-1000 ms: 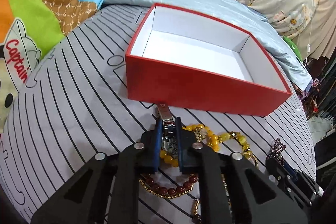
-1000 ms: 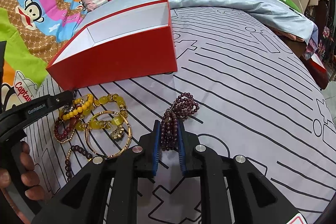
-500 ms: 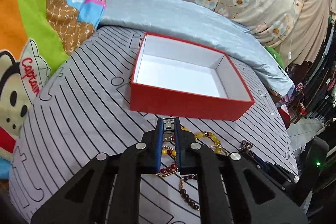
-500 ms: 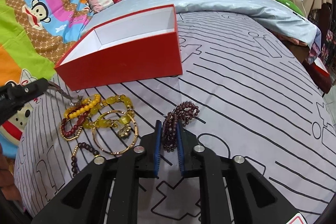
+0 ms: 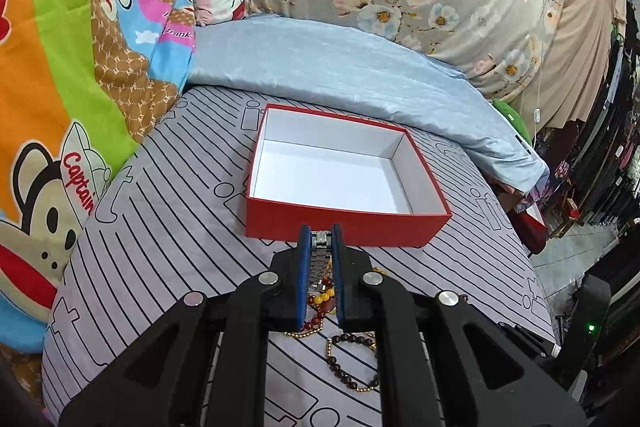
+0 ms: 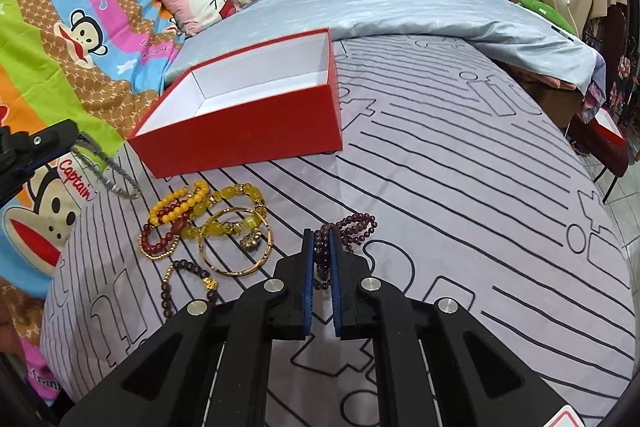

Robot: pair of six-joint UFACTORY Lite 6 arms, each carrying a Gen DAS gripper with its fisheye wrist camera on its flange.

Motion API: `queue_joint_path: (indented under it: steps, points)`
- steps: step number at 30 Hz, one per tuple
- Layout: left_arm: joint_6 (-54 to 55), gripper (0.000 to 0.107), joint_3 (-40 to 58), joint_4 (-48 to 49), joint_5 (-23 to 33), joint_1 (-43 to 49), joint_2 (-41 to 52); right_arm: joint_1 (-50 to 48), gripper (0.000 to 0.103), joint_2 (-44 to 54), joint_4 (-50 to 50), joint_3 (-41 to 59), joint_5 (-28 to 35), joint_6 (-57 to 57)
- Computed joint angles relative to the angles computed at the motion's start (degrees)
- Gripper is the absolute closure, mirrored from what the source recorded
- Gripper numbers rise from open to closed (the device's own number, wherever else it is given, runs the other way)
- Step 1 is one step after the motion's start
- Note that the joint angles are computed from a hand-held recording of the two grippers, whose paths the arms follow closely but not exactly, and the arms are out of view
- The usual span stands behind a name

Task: Organize jewelry
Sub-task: 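Carry the watch and garnet bracelet with both tools over the red box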

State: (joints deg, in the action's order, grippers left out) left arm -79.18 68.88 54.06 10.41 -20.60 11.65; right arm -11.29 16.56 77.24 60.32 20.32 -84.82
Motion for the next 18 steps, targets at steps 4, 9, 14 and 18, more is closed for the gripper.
queue_joint_path:
  steps: [4, 9, 14, 18]
  points:
    - [1.7, 0.097, 1.2, -1.4, 1.5, -1.2, -0.3, -0.8, 0.095, -2.4, -1.4, -0.6, 0.9, 1.0]
    - [2.8, 0.097, 3.2, -2.8, 3.3, -2.2, -0.2, -2.0, 0.095, -3.9, -5.1, 0.3, 2.4, 4.7]
    - [5.8, 0.097, 6.7, -5.5, 4.6, -2.1, 1.2, -2.6, 0.095, -4.0, -9.1, 3.1, 3.7, 8.5]
    - [10.0, 0.097, 10.3, -8.5, 5.4, -1.7, 3.0, -2.6, 0.095, -3.5, -11.7, 5.5, 4.4, 10.8]
